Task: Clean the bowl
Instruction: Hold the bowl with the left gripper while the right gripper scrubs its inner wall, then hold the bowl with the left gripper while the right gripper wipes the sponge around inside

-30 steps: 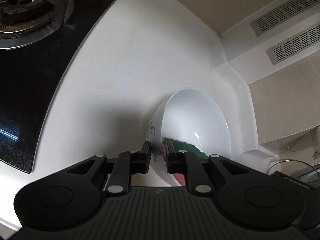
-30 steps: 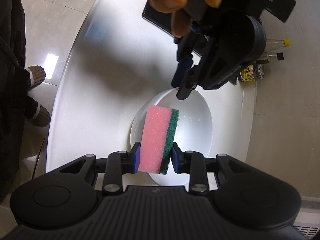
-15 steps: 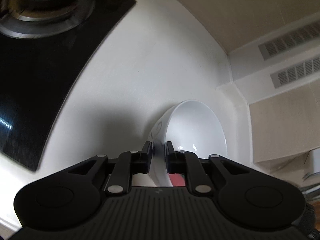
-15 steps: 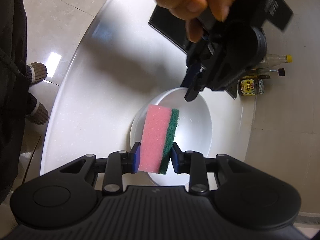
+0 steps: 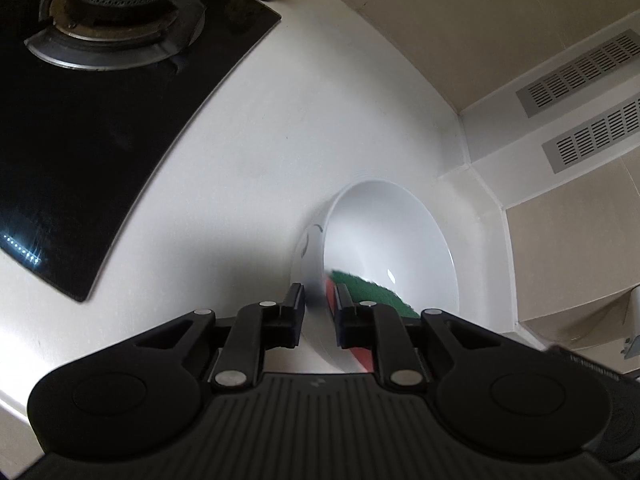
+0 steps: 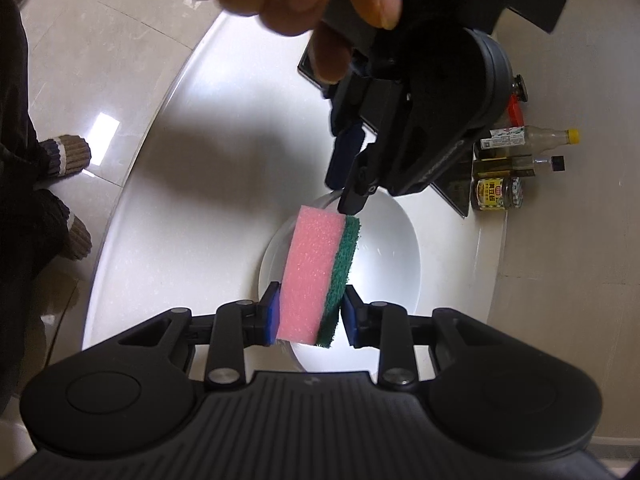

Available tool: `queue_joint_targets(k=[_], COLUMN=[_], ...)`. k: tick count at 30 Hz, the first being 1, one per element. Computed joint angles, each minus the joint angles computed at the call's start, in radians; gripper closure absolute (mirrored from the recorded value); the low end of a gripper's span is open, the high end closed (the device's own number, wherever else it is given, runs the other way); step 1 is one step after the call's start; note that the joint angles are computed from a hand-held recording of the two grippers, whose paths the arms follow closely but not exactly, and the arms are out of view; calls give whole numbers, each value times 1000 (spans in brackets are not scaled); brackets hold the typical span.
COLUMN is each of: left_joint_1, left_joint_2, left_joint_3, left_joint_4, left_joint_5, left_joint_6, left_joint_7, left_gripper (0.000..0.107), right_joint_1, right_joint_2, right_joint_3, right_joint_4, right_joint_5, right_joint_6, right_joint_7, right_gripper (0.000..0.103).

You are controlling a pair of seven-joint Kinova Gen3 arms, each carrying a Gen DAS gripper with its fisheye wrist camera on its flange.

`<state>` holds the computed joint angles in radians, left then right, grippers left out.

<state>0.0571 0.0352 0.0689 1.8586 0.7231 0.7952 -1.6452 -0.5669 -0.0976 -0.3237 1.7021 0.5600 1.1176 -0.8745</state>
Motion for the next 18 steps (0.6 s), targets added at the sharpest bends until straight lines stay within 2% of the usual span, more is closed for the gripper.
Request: queue_joint_targets(k=[3, 6, 11, 13, 18], left_joint_1=[10, 20, 67, 74, 45], left_joint_2=[10, -34, -75, -82, -49], left_joint_3=[6, 8, 39, 7, -27], left_joint_4=[-10, 31, 81, 85, 74], left_joint_5=[-14, -17, -62, -48, 51], left_joint_6=[-18, -38, -121, -106, -54], left_joint_7=[60, 90, 180, 160, 20], left_gripper=[93, 94, 91, 88, 88], right_joint_1=[5, 12, 22, 23, 27], right_joint_2=[-9, -20, -28, -28, -38], right_joint_3=[8, 8, 4, 0, -3], right_joint_4=[9, 22, 30, 27, 37], right_joint_5=[-5, -9, -19, -19, -21], right_joint_6=[-11, -31, -49, -45, -59], right_joint_7=[21, 26, 31, 34, 41], right_gripper=[76, 76, 76, 76, 76])
